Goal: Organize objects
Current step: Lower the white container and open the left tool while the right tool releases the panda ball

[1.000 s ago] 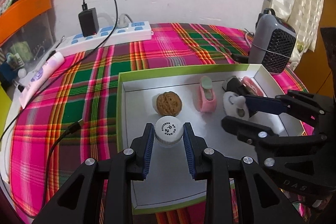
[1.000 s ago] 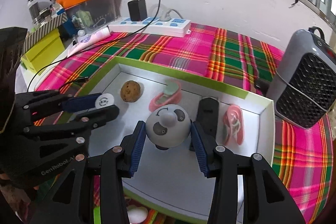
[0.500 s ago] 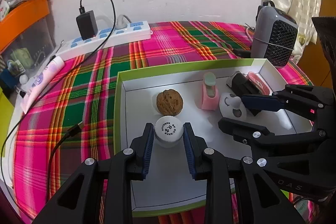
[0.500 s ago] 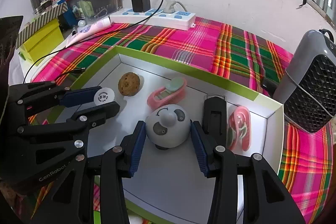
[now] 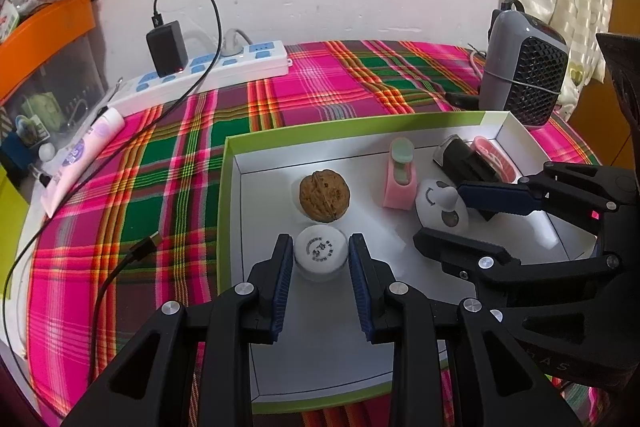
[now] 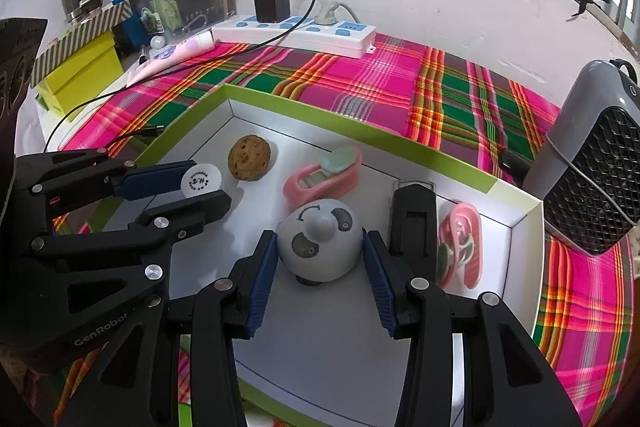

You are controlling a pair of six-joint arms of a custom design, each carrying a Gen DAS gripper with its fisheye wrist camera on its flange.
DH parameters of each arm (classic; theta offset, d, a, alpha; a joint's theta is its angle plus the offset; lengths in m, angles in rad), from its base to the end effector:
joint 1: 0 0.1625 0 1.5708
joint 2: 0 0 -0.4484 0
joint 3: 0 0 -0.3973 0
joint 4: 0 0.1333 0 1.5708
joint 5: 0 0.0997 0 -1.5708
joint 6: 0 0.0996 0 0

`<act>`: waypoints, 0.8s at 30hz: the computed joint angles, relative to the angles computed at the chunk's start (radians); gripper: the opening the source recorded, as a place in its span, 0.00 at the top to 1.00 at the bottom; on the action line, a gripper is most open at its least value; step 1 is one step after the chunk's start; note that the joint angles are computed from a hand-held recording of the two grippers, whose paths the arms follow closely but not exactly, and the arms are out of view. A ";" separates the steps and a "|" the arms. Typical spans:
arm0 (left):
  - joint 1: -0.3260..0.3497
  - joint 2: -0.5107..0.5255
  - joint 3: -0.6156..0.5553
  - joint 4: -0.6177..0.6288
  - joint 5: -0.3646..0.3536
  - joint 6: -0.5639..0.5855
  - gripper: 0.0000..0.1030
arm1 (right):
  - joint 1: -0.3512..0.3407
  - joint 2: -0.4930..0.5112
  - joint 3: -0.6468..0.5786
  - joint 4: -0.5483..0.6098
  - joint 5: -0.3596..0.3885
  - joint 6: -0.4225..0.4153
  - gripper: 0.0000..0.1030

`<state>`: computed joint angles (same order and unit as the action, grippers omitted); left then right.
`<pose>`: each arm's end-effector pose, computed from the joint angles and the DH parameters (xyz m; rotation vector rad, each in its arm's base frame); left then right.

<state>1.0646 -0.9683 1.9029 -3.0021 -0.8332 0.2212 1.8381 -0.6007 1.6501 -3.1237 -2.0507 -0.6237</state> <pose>-0.1220 -0.6332 0.1951 0.6298 2.3114 -0.7293 0.2685 -0.6499 0.0422 0.9487 -2.3572 0.5319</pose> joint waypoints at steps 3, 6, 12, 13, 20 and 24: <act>0.000 0.001 0.001 -0.005 0.003 0.006 0.74 | -0.002 -0.001 0.000 0.004 0.003 -0.010 0.56; -0.002 -0.001 0.001 0.000 0.007 0.005 0.74 | -0.003 -0.001 0.001 0.000 0.004 -0.005 0.56; -0.002 -0.002 0.000 0.004 0.004 0.003 0.74 | 0.000 0.001 -0.003 0.004 -0.002 0.001 0.56; -0.003 -0.001 0.001 0.004 0.005 0.000 0.74 | 0.000 0.000 -0.003 0.004 0.000 0.004 0.56; -0.005 -0.009 0.008 0.016 -0.004 -0.014 0.72 | -0.002 -0.007 0.012 -0.010 0.007 0.017 0.56; -0.007 -0.016 0.013 0.022 -0.007 -0.025 0.70 | -0.004 -0.017 0.025 -0.025 0.016 0.033 0.56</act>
